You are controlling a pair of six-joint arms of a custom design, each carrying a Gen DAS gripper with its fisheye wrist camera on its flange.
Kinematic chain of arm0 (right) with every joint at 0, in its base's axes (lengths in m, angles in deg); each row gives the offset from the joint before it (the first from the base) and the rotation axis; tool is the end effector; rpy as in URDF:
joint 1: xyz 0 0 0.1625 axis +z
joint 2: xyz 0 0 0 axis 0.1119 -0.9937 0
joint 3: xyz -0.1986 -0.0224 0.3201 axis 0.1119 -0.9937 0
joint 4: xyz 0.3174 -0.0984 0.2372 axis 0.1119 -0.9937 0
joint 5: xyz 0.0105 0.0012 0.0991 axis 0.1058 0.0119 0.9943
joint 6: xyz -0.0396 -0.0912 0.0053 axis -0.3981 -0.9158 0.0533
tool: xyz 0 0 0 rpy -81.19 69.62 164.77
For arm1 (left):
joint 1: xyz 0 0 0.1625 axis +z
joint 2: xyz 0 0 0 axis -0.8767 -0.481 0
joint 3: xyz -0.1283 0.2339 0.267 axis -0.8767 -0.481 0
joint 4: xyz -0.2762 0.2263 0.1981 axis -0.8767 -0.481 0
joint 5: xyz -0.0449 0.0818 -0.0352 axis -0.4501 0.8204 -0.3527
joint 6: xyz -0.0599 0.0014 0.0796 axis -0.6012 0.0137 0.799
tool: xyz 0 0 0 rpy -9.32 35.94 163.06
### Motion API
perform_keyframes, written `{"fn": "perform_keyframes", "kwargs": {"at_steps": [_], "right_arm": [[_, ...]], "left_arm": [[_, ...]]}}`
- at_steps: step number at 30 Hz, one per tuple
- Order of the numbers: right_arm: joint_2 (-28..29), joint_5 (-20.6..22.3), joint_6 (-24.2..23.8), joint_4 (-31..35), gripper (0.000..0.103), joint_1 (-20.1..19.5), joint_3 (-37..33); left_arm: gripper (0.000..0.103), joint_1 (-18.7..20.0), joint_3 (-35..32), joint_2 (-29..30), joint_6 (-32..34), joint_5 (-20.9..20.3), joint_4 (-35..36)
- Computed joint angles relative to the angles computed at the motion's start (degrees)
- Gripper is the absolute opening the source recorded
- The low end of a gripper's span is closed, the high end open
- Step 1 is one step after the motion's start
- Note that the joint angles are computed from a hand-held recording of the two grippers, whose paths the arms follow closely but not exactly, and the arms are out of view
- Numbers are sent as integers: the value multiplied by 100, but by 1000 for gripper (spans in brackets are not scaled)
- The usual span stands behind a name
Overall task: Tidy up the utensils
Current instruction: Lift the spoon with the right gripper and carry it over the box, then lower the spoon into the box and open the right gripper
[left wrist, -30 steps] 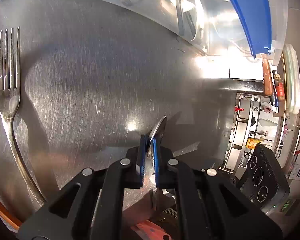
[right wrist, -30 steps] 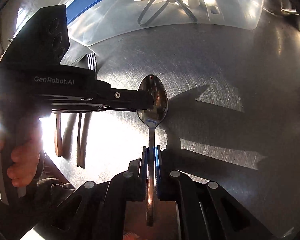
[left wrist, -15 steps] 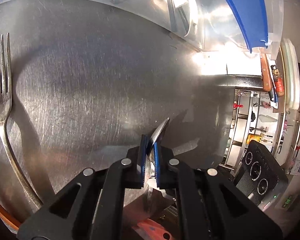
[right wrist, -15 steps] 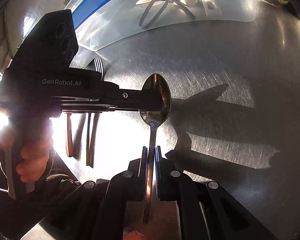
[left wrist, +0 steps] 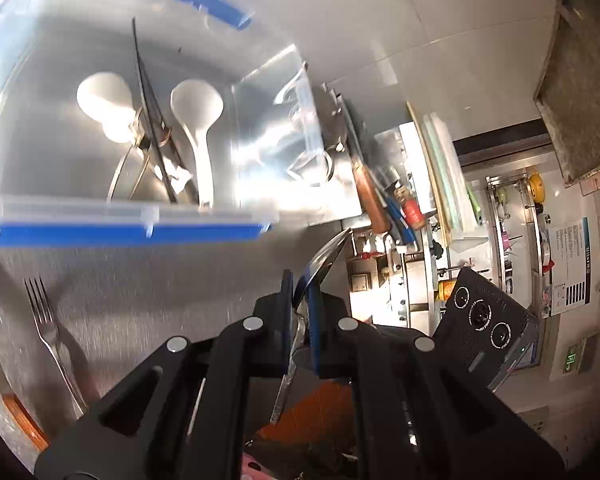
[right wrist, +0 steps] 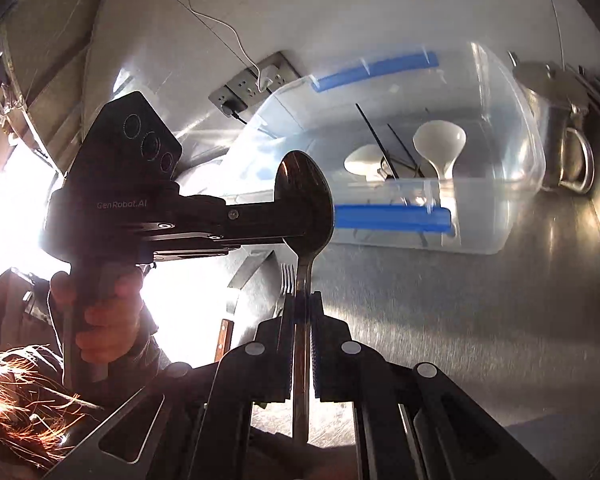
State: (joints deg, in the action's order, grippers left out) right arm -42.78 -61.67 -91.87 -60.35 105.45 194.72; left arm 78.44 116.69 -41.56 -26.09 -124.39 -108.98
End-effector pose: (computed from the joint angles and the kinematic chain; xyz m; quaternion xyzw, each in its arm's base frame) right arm 0.2762 -0.3381 0.3757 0.3297 -0.9431 0.0401 0.0133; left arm -0.3467 -0.2896 0.2043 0.0393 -0.9707 0.2318 0.0494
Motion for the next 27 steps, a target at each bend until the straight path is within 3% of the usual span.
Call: {"fn": "perform_keyframes", "kwargs": {"at_steps": [3, 6, 10, 14, 17, 21, 25, 27], "right_arm": [[1016, -272, -160, -259, 8, 270, -935], [1977, -534, -170, -410, 8, 390, -1691], [2937, -727, -17, -297, 8, 230, -2245], [3655, -1093, 252, -91, 8, -65, -2454], [3973, -1414, 421, 178, 8, -249, -2499], [4304, -1755, 600, 651, 8, -328, -2707], [4219, -1794, 654, 718, 8, -342, -2639], [3991, -2022, 613, 462, 20, -189, -2477]], "left_arm": [[6, 271, -674, 15, 601, 488, 546], [6, 720, -1171, 101, 988, 655, 864], [6, 1459, -1440, 391, 1242, 452, 860], [6, 2292, -1472, 825, 1327, -312, 720], [6, 2763, -1586, 1189, 1342, -748, 833], [6, 3119, -1646, 1467, 1229, -1081, 1019], [6, 3060, -1691, 1409, 1313, -936, 1314], [6, 2825, -1657, 1162, 1398, -595, 1463]]}}
